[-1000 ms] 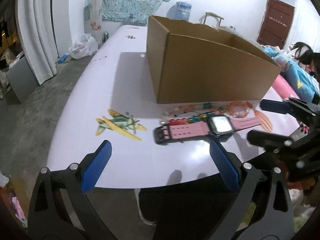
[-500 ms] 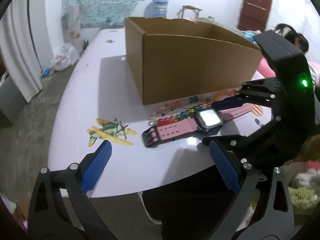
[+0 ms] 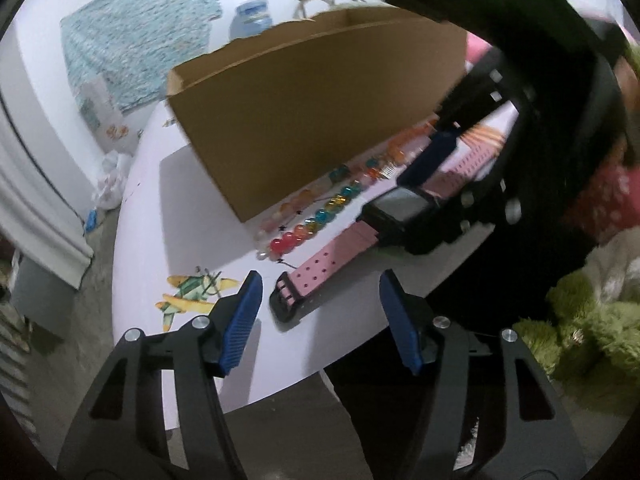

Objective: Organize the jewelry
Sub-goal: 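Reach the right tool to the pink-strapped watch and close on its strap, then grasp the watch strap end with the left tool while the right tool holds the watch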

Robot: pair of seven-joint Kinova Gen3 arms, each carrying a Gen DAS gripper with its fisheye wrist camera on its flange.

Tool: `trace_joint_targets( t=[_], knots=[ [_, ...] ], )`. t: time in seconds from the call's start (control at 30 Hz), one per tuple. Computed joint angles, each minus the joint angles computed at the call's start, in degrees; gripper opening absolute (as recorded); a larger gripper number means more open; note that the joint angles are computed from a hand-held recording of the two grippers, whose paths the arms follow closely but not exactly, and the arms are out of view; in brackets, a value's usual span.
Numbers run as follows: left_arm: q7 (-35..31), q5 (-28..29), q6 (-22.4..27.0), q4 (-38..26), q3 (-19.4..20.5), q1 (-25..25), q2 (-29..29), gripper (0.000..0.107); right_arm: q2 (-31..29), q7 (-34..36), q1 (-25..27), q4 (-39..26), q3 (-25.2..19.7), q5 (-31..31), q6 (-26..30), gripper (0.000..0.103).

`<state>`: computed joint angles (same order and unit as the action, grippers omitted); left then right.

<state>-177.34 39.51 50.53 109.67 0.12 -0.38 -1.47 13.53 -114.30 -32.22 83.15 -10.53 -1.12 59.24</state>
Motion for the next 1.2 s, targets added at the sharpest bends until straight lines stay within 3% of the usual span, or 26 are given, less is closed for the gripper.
trace_joint_targets(
  t=[0.13,0.23,0.3,0.33,0.37,0.43,0.53,0.6,0.73,1.03,1.1,1.2],
  knots=[
    [-0.9,-1.9,-5.1,2.3,1.2,1.6,-1.1,0.052,1.1,8.7,8.6,-1.0,-3.2,-9.0,1.5,0.052],
    [-3.6,-0.1,-7.6,3.7,0.9,2.7,-1.6,0.049,1.6,12.5,9.0,-1.0,-0.7,-14.5,1.8,0.052],
    [-4.3,0.8,-7.9,4.1,0.5,2.9,-1.7,0.042,1.5,13.7,9.8,-0.2,-0.3,-16.7,1.0,0.052],
    [-3.6,0.7,-7.8,4.0,0.5,3.1,-1.6,0.033,1.3,14.0,10.4,0.5,-0.3,-17.7,0.1,0.052],
    [-1.9,0.2,-8.4,4.1,0.9,3.6,-1.8,0.022,1.0,13.6,11.1,1.4,-1.2,-17.7,-1.1,0.052],
    [2.0,-1.8,-8.3,2.9,2.2,3.2,-1.0,0.014,0.3,10.5,13.7,3.0,-5.7,-16.0,-3.7,0.052],
    [4.4,-1.8,-4.0,0.1,0.9,3.2,0.5,0.012,-1.6,7.0,20.3,5.7,-12.6,-15.1,-5.4,0.053],
    [5.5,-1.7,-0.9,-1.0,0.6,2.2,1.0,0.011,-2.8,2.8,21.0,7.3,-14.4,-12.4,-7.0,0.053],
    [9.9,-2.6,3.5,-4.7,1.1,0.9,3.5,0.01,-5.3,-6.6,12.1,8.6,-9.8,-3.1,-6.2,0.053],
    [16.3,-4.5,7.6,-8.7,2.9,-0.7,6.9,0.008,-3.1,-15.5,-11.7,4.4,1.9,17.9,6.6,0.05],
    [16.7,-5.2,6.4,-9.1,3.4,-0.4,7.4,0.007,-3.5,-20.0,-13.6,6.0,1.9,21.6,5.1,0.041],
    [16.8,-5.4,4.9,-8.1,3.7,-0.4,6.7,0.008,-4.5,-25.9,-11.0,8.0,-1.6,24.5,3.7,0.022]
  ],
)
